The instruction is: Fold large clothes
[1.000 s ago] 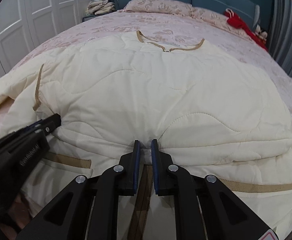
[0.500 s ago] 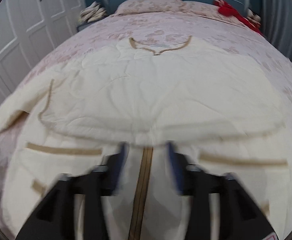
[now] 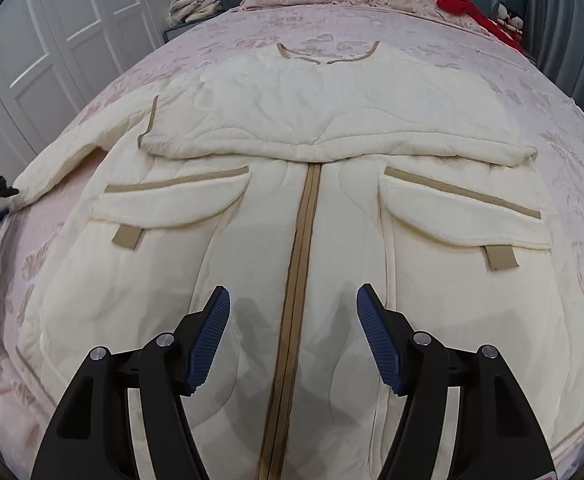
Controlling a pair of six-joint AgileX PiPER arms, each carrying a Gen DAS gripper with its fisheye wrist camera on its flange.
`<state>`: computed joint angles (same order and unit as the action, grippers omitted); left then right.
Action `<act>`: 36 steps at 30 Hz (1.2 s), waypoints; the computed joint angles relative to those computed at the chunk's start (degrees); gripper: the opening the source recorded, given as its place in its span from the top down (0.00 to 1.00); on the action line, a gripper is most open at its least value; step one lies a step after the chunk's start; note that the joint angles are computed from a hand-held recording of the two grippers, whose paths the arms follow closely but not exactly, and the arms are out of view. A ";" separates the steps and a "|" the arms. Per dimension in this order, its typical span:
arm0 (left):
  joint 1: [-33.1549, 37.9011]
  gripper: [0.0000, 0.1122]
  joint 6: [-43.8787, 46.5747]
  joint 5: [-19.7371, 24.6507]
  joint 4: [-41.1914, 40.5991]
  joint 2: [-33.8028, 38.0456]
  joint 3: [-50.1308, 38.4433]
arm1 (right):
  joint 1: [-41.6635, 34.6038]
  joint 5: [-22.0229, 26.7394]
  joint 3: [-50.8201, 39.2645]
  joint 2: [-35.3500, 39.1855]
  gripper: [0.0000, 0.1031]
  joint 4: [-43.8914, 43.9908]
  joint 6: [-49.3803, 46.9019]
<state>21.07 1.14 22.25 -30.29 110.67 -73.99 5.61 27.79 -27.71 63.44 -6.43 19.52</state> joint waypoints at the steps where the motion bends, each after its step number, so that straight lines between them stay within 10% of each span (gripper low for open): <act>1: -0.64 0.91 0.50 -0.20 0.24 -1.36 0.08 | 0.25 0.41 0.11 -0.50 0.37 -0.23 0.03; 11: -28.13 0.95 -4.39 6.78 9.55 -18.02 -13.41 | -8.78 2.65 0.84 -5.96 0.37 12.77 -14.51; 22: -63.25 0.80 -21.24 13.72 15.79 4.05 -35.24 | -41.13 13.32 0.61 -11.85 0.37 35.21 -54.51; 24: -64.72 0.57 -19.37 10.89 8.55 6.13 -30.71 | -49.62 16.11 -0.17 -10.30 0.37 39.45 -62.89; 29: -60.59 0.38 -9.82 2.34 -8.14 1.53 -14.56 | -61.45 19.13 -3.99 -3.27 0.36 45.92 -74.35; 36: -41.99 0.35 1.29 -0.66 -25.07 -2.91 0.01 | -58.87 17.08 -15.43 12.13 0.35 54.95 -72.06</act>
<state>-20.92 2.42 21.59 -55.36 107.75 -73.99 -53.26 44.87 -43.14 75.57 48.51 -52.54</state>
